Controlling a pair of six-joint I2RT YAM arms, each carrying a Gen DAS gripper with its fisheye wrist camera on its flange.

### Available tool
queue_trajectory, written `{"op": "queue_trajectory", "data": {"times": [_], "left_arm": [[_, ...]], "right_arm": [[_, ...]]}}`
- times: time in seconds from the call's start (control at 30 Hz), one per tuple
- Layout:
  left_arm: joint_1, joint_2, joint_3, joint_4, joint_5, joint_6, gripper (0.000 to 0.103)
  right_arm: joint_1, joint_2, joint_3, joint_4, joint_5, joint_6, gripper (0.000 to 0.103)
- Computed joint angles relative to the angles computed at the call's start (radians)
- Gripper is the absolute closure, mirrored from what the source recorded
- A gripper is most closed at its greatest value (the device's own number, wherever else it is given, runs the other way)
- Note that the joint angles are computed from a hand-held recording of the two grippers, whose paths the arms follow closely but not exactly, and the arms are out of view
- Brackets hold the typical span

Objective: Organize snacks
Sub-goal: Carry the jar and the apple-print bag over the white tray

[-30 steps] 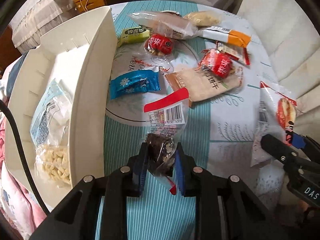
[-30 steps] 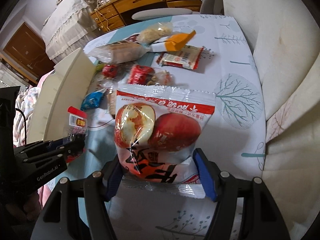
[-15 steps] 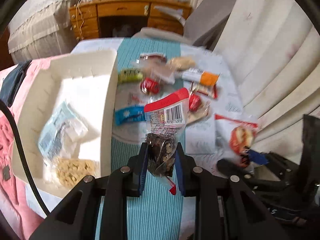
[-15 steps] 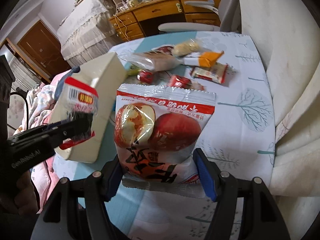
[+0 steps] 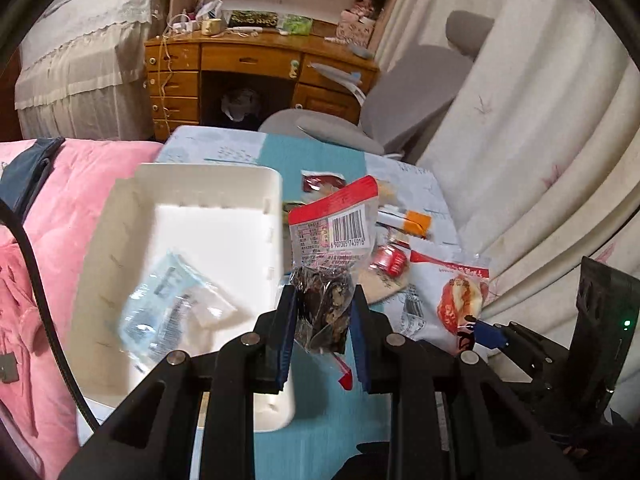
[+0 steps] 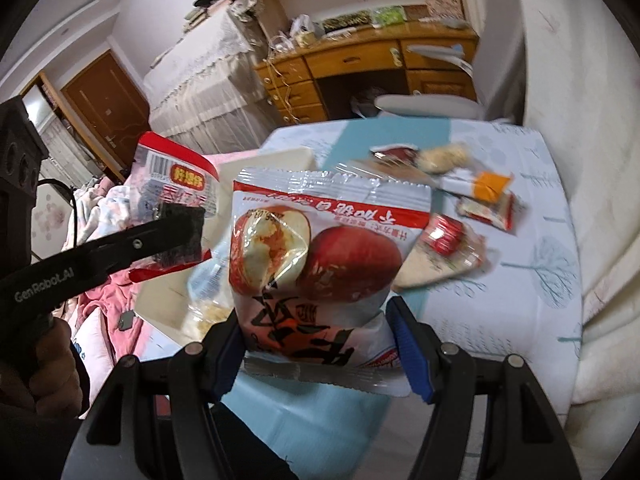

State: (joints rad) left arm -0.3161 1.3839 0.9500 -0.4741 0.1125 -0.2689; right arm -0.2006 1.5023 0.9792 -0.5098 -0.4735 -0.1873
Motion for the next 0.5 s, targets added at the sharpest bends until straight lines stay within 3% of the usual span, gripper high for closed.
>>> {"op": "queue_trajectory", "data": {"times": [0.3,0.5], "left_arm": [[0.275,-0.018,0.001,-0.057,0.122,0.182,0.079],[0.441,0.052,0.05,-0.094,0.203,0.312,0.079]], "right_arm": [[0.24,-0.006,-0.006,0.119,0.072,0.17,0.035],[0.368,0.047,0.011,0.192,0.123,0.269,0.035]]}}
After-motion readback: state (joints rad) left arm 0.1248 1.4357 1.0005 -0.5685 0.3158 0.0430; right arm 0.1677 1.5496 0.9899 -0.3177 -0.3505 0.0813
